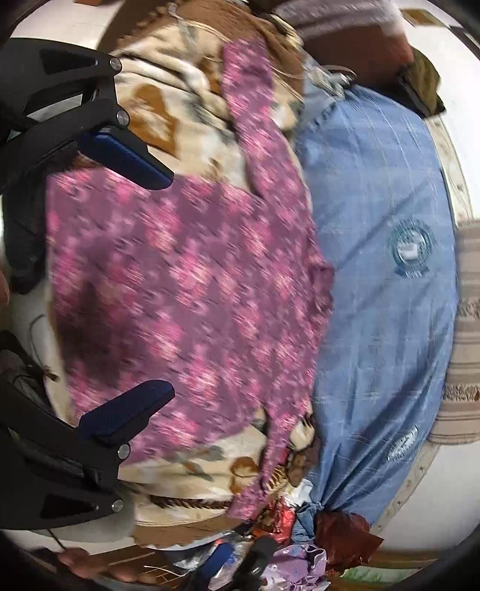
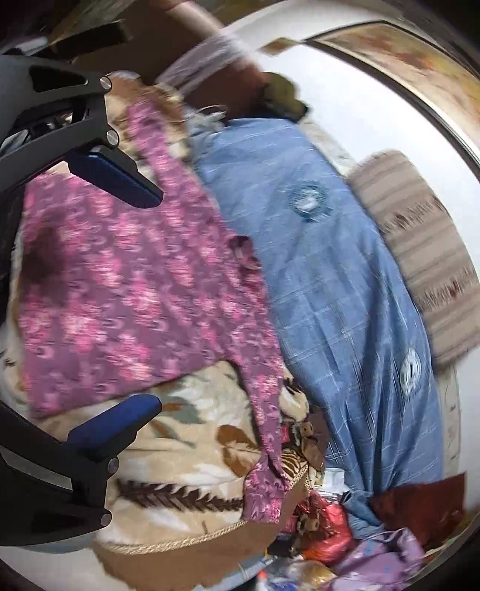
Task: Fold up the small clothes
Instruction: 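Grasp the sleeve cuff with the right gripper and lift it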
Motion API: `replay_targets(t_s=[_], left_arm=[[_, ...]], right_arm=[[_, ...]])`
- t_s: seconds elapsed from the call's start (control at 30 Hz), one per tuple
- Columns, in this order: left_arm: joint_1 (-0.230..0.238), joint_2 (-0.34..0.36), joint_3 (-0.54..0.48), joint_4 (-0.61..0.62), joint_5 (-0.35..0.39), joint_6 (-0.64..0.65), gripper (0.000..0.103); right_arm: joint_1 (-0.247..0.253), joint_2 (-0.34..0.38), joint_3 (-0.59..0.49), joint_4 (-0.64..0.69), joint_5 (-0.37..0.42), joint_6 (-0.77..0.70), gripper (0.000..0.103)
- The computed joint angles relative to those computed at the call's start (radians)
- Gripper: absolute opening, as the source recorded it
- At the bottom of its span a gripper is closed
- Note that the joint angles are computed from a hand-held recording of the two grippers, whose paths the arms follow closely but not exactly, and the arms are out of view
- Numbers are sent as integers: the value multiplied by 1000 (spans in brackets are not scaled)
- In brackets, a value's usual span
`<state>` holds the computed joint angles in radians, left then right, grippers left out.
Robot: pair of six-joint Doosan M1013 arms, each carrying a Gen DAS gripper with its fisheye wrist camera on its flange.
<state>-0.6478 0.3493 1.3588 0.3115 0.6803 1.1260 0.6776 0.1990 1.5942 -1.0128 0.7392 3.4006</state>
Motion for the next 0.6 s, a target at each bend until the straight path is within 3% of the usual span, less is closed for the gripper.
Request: replay_targets(t_s=[0.03,0.17,0.23,0.3,0.37,0.47,0.6], left_arm=[[-1,16,-26,-18,-1,22,103],[-9,106,-171,-138,33,158,103],[-9,165,-264,-233,93,231,103],[-5,228,-359,-344,173,299,103],[-6,289,-447,-412,247,320,103],[-17,337,-513,-453,288,323,103],[-36,417,-629,-476,366,340,103]], right_arm=[[-31,-4,-5,21,0,-11,93],[-134,0,-40,80,52,-85,93],[-195,-5,-30,84,22,-69,93],[-264,-2,-25,123,53,-41,93],[-318,-5,-5,154,59,-7,93],[-391,-21,41,198,82,68,92],[-481,-28,118,321,42,61,91]])
